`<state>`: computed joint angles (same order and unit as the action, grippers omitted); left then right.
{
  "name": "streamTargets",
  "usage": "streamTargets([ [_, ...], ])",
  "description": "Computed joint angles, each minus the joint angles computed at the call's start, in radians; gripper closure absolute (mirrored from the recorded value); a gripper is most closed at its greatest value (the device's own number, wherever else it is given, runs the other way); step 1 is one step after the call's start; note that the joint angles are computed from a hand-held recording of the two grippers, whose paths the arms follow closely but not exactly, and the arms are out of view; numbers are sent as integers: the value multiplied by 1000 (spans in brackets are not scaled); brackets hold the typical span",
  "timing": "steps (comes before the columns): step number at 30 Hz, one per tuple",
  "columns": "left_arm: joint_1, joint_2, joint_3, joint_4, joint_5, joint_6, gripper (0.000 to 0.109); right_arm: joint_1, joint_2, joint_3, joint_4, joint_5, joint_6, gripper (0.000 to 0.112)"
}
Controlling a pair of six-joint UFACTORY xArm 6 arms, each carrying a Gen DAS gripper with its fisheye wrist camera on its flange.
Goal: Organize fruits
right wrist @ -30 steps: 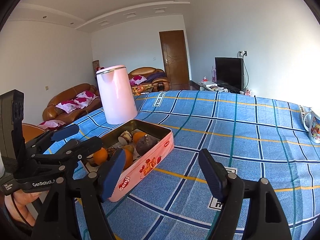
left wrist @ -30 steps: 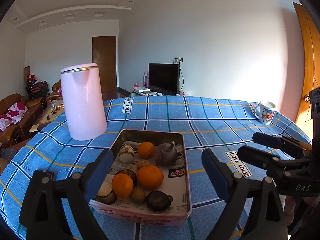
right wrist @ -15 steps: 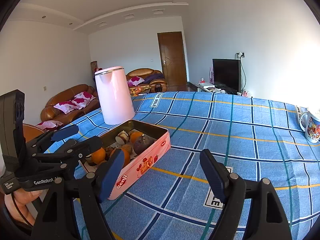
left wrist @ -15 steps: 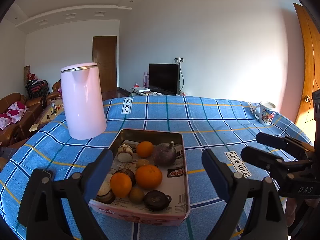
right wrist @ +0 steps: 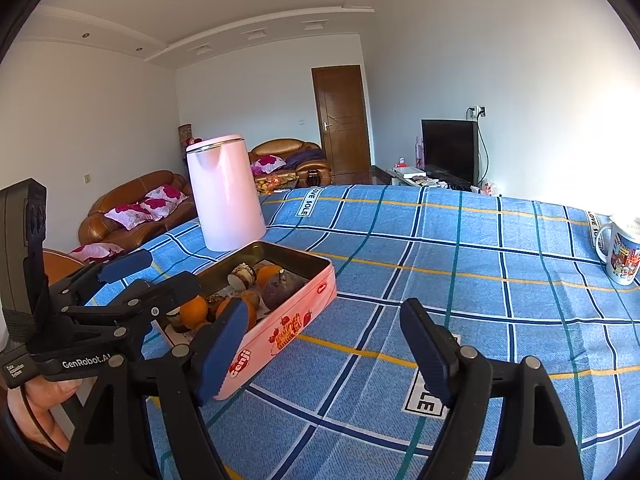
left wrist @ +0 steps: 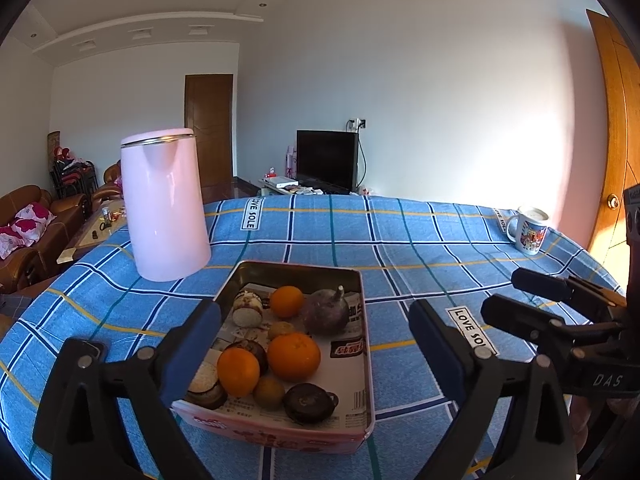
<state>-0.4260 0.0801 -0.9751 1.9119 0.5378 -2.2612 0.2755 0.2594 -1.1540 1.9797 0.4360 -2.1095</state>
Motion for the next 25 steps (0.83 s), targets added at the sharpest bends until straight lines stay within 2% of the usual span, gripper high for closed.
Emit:
streamTargets([
  [6,-13,-12,8,17,23,-13,9,-7,-1,2,7,0,-3,33],
  [16,-28,12,-13,-50,49,61,6,-30,3,2,10,4,10,32],
  [25,-24,13,-12,-34,24,57,6,-48,19,-12,-11,-13,26,32],
])
